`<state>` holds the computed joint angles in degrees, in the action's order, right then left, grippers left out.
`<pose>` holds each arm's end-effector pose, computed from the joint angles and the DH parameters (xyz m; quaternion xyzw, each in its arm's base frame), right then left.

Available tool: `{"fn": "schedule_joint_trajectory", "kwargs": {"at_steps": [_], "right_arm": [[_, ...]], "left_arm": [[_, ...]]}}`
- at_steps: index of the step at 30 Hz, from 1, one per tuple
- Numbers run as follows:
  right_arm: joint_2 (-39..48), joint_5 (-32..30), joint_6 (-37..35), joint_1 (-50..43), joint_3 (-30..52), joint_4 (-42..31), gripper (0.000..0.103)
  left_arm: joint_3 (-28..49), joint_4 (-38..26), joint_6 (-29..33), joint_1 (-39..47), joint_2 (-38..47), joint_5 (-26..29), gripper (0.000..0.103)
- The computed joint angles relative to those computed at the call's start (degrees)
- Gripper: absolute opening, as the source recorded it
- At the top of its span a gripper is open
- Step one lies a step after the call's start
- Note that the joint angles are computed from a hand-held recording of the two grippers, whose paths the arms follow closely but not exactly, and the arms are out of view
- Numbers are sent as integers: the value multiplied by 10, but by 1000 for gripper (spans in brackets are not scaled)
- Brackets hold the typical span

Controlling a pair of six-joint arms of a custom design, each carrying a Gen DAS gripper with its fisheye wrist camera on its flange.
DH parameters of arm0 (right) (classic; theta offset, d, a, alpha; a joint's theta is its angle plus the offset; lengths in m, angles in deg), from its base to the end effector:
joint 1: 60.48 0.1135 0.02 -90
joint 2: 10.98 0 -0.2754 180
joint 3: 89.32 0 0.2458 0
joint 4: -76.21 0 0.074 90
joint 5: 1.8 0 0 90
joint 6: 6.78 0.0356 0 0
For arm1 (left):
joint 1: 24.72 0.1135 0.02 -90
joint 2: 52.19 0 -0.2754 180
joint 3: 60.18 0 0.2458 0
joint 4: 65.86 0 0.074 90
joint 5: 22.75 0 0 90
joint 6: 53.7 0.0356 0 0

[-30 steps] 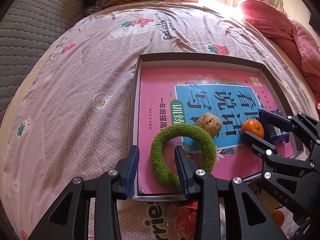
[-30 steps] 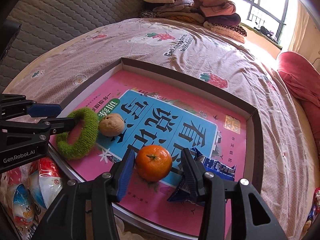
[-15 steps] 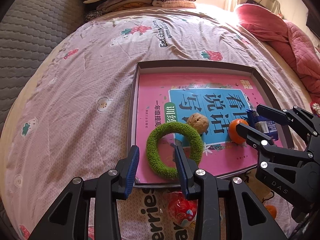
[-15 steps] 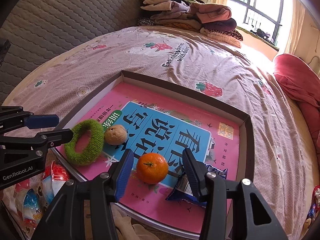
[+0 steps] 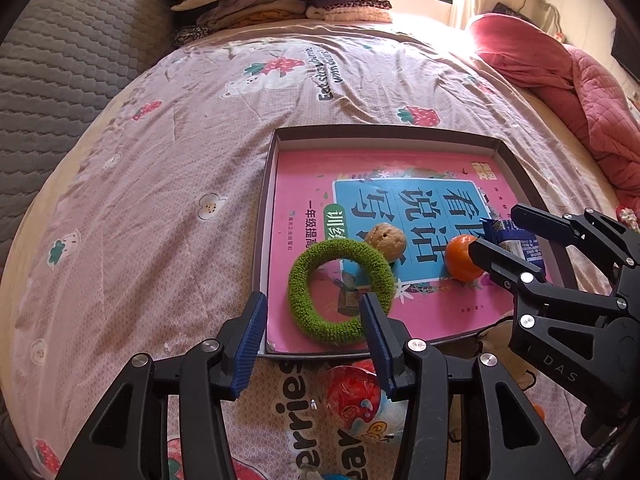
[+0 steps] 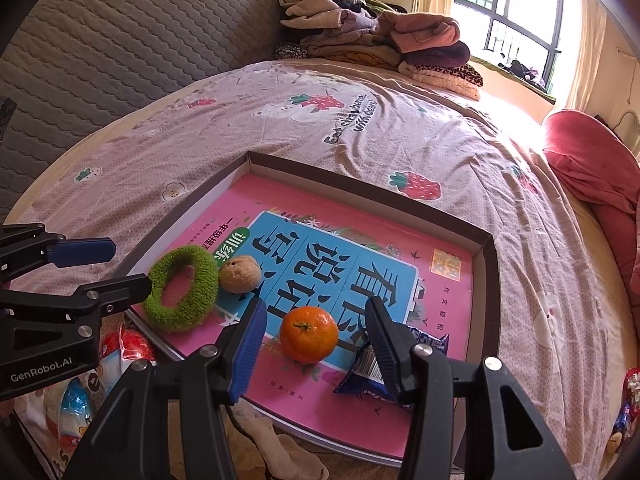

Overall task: Organize objects
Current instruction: 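Pull both open tools back from the tray toward the items on the bedspread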

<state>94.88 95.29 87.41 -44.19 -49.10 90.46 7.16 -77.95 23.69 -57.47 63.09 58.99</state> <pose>0.2555 0.0701 0.0691 -0.0790 0.9389 0.0012 0.3351 0.3029 -0.1887 0.0854 0.1501 0.9519 -0.0352 0.2648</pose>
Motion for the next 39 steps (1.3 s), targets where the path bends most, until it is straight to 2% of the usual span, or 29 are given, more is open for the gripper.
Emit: {"fn": "schedule_joint_trajectory", "kwargs": {"at_steps": [9, 13, 20, 26, 39], "right_arm": [[-41, 4, 10, 10, -22, -7, 52], [-81, 6, 14, 15, -38, -15, 56], [-165, 19, 24, 23, -66, -42, 59], [-241, 8, 34, 14, -87, -66, 60], [-420, 5, 47, -4, -125, -157, 62]], "left_arm": [[-14, -5, -11, -11, -26, -6, 55], [-26, -8, -14, -18, -47, -15, 58], [-57, -6, -23, -26, -97, -25, 60], [-84, -10, -30, -37, -149, -39, 66], [-122, -26, -49, -66, -238, -64, 67]]}}
